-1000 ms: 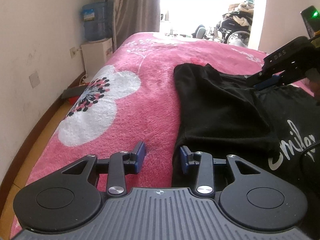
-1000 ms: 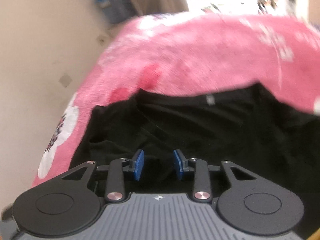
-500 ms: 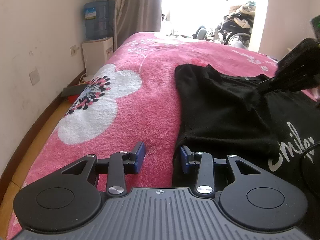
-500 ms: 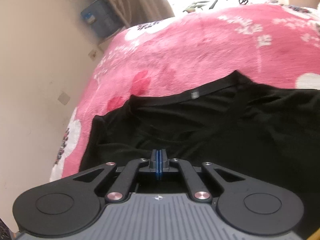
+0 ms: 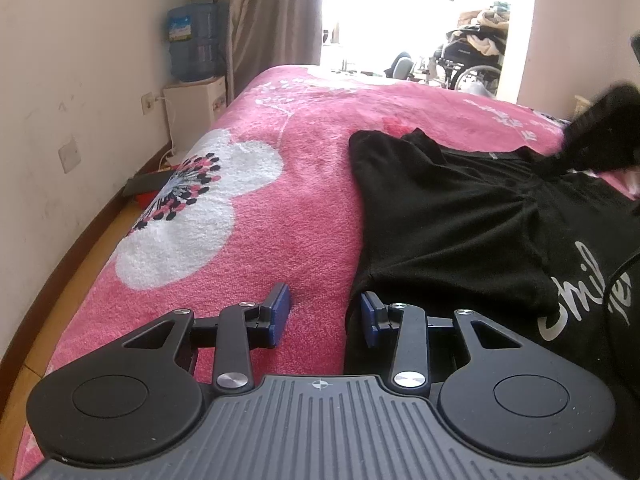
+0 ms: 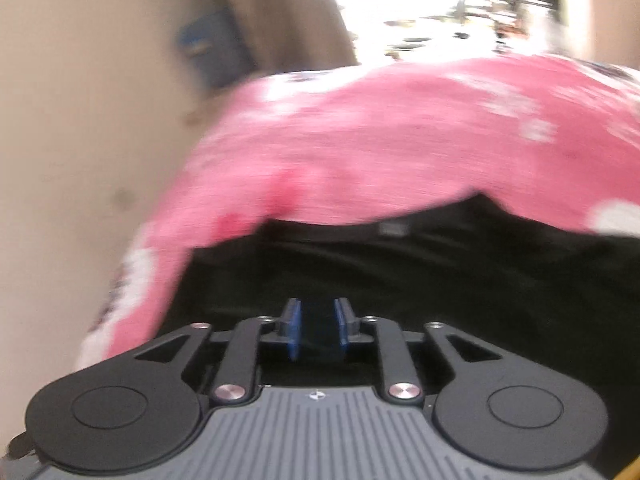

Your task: Fold clothes

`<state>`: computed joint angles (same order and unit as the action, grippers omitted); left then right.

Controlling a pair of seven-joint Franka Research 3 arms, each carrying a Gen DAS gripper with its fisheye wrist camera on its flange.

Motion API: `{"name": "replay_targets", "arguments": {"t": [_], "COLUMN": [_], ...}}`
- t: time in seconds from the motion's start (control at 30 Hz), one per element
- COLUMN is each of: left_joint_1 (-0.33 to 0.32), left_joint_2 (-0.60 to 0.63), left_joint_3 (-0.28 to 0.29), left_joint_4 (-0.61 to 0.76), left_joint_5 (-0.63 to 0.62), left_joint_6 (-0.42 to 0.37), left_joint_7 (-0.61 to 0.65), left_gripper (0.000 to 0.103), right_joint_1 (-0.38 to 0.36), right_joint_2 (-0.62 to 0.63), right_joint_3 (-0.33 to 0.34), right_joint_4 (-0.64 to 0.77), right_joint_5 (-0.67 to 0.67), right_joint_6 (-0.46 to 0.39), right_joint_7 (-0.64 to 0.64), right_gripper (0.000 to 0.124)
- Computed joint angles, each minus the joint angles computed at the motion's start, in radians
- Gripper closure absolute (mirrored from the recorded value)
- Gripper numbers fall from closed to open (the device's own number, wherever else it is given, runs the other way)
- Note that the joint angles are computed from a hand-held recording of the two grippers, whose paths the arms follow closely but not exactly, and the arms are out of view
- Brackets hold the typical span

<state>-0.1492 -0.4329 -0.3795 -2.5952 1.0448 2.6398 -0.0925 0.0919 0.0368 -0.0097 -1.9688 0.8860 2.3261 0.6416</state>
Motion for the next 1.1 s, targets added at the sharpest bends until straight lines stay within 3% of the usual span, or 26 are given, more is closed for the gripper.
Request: {"name": "replay_targets", "arguments": {"t": [0.13,0.2,0.33,0.4,0.53,0.67,0.73,0.8,0.87,1.0,1.1], "left_joint_1": [-0.003,-0.004,-0.005,-0.004,-0.004,-0.009,-0.013,-0.02,-0.029,-0.051,-0.064], "left_joint_2": [-0.002,-0.005,-0.012,-0.012,-0.013,-0.015,-0.016,-0.021,-0.031,-0.067,-0.125], "left_joint_3": [0.001,0.001,0.0,-0.002,-0.003,-0.003,-0.005,-0.005,-0.001,0.017,0.052], "left_joint_4": [-0.001,-0.003,-0.009,-0.009,-0.011,-0.011,-0.01,-0.013,-0.02,-0.043,-0.079], "left_joint_5": [0.002,0.002,0.003,0.005,0.014,0.014,0.011,0.004,-0.01,-0.059,-0.134], "left_joint_6": [-0.002,-0.002,-0.002,-0.002,-0.001,-0.01,-0.017,-0.024,-0.026,-0.017,0.034], "left_joint_7": [0.007,0.01,0.016,0.018,0.027,0.05,0.061,0.073,0.094,0.16,0.209], "left_gripper": [0.064,0.064,0.064,0.064,0.064,0.064,0.064,0.064,0.064,0.064,0.065], "right_joint_1": [0.024,0.037,0.065,0.061,0.024,0.057,0.09,0.095,0.094,0.036,-0.002], "right_joint_2": [0.039,0.079,0.139,0.146,0.095,0.116,0.161,0.192,0.191,0.152,0.106], "right_joint_3": [0.027,0.038,0.057,0.064,0.081,0.084,0.089,0.099,0.102,0.097,0.067], "right_joint_4": [0.037,0.066,0.083,0.093,0.081,0.108,0.127,0.143,0.142,0.155,0.155], "right_joint_5": [-0.008,-0.036,-0.081,-0.076,0.035,-0.018,-0.067,-0.032,0.004,0.06,0.048], "right_joint_6": [-0.076,-0.074,0.12,0.17,0.053,-0.049,0.01,0.082,0.152,0.051,-0.102], "right_joint_7": [-0.109,-0.114,-0.075,-0.056,-0.199,-0.23,-0.158,-0.113,-0.055,-0.12,-0.196], "right_gripper": [0.101,0.102,0.111,0.107,0.107,0.107,0.111,0.112,0.106,0.106,0.106]}}
